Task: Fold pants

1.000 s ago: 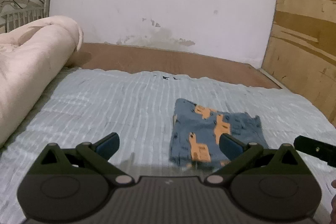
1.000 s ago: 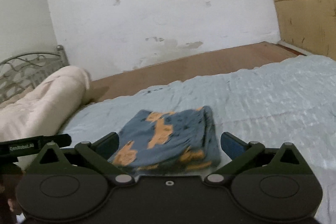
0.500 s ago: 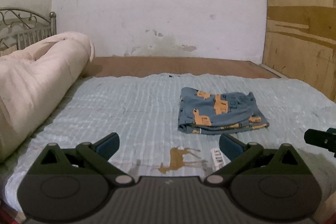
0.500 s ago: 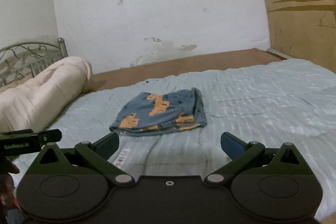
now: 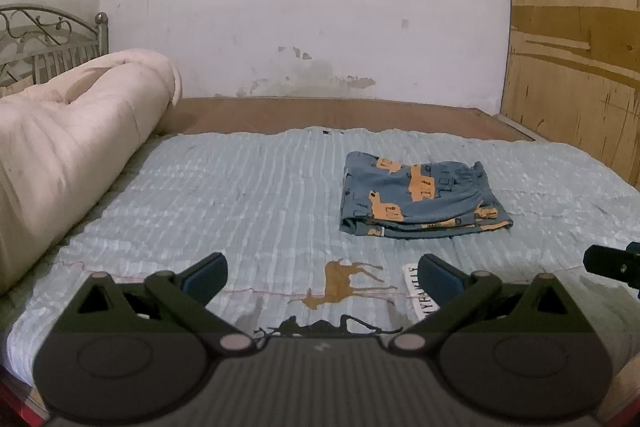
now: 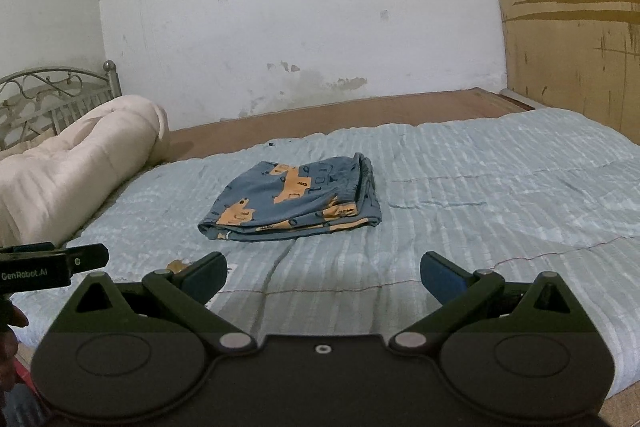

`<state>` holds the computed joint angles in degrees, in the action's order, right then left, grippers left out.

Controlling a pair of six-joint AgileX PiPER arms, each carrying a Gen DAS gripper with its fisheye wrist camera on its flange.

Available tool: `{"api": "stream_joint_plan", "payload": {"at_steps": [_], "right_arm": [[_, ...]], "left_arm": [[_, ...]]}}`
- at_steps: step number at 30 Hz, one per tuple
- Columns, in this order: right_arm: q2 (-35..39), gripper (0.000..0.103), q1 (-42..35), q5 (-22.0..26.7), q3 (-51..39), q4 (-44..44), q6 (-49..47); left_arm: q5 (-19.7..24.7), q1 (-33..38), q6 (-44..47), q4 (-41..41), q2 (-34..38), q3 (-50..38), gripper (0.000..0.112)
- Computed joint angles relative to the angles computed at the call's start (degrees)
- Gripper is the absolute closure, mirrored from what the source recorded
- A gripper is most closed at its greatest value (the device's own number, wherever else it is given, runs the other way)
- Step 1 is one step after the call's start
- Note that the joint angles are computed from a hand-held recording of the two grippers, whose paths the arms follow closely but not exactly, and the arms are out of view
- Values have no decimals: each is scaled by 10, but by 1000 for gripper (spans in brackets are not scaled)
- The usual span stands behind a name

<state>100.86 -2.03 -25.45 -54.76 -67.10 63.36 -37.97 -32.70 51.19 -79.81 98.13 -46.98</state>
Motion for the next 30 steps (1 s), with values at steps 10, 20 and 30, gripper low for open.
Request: {"api": "stream_joint_plan", "payload": {"at_steps": [10, 20, 30], "right_arm": [[4, 1, 0, 3, -8, -14, 13], [7, 1, 0, 3, -10, -19, 19], [7, 1, 0, 4, -11, -21, 21]], "left_arm": [[5, 4, 1, 0, 3, -2, 10], [4, 3, 2, -2, 2, 0, 10], [3, 3, -1, -1, 3, 1, 10]]}}
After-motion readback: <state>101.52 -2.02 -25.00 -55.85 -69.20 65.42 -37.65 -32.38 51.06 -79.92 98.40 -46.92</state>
